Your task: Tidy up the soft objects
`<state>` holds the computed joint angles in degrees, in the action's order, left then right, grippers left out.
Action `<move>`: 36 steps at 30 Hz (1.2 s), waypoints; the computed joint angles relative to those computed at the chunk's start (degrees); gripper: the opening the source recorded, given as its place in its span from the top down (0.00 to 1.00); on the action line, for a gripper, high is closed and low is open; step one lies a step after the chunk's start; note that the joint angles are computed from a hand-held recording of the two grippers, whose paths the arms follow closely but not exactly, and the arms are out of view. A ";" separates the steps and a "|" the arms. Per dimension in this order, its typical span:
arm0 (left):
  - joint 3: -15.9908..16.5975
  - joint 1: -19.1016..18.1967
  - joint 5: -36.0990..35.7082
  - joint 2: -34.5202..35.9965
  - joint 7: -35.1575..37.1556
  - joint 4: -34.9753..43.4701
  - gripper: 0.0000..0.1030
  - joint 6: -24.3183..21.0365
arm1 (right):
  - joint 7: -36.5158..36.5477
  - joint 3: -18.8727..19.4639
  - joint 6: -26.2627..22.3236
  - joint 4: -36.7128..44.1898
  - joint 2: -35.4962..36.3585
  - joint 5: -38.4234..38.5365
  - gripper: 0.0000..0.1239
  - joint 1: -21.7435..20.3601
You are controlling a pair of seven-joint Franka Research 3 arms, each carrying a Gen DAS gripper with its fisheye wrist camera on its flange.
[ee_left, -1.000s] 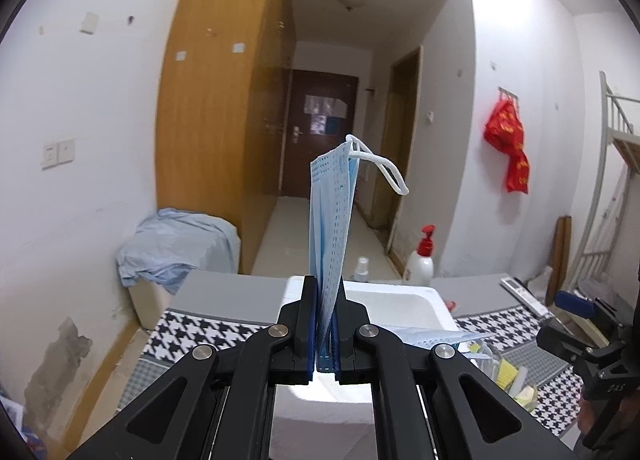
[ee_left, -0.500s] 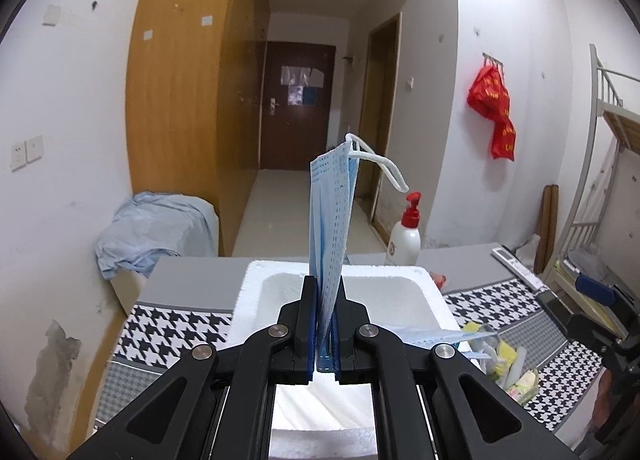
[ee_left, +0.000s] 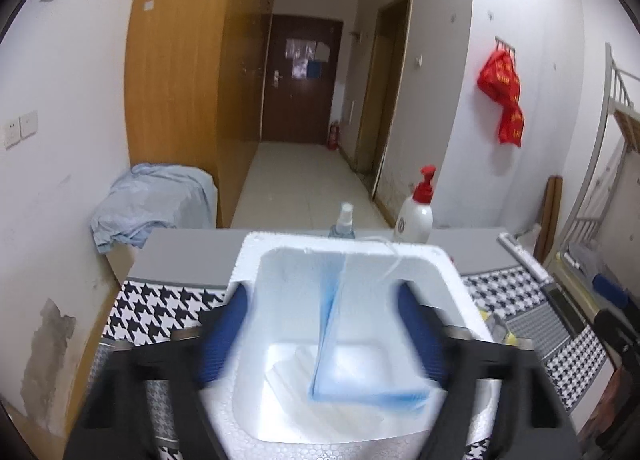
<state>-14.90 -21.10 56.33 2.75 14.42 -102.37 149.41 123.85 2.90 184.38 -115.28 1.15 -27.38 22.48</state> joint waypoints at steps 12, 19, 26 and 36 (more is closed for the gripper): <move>-1.39 -1.14 7.87 -1.65 -4.32 -0.74 0.01 -2.68 | 2.05 0.31 0.08 -0.48 -0.78 -3.09 0.17 -0.75; -2.27 -1.71 11.25 -2.75 -7.51 -0.82 0.01 -4.08 | 7.63 2.50 0.31 -0.78 -1.86 -9.14 0.17 -3.87; -3.73 -2.35 14.74 -4.12 -10.71 -1.69 0.01 -5.22 | 18.23 7.13 0.84 -0.83 -3.36 -20.78 0.17 -10.31; -6.24 -3.57 20.53 -6.35 -15.68 -3.39 0.01 -8.62 | 36.06 17.43 3.25 -1.56 -6.82 -38.35 0.17 -23.63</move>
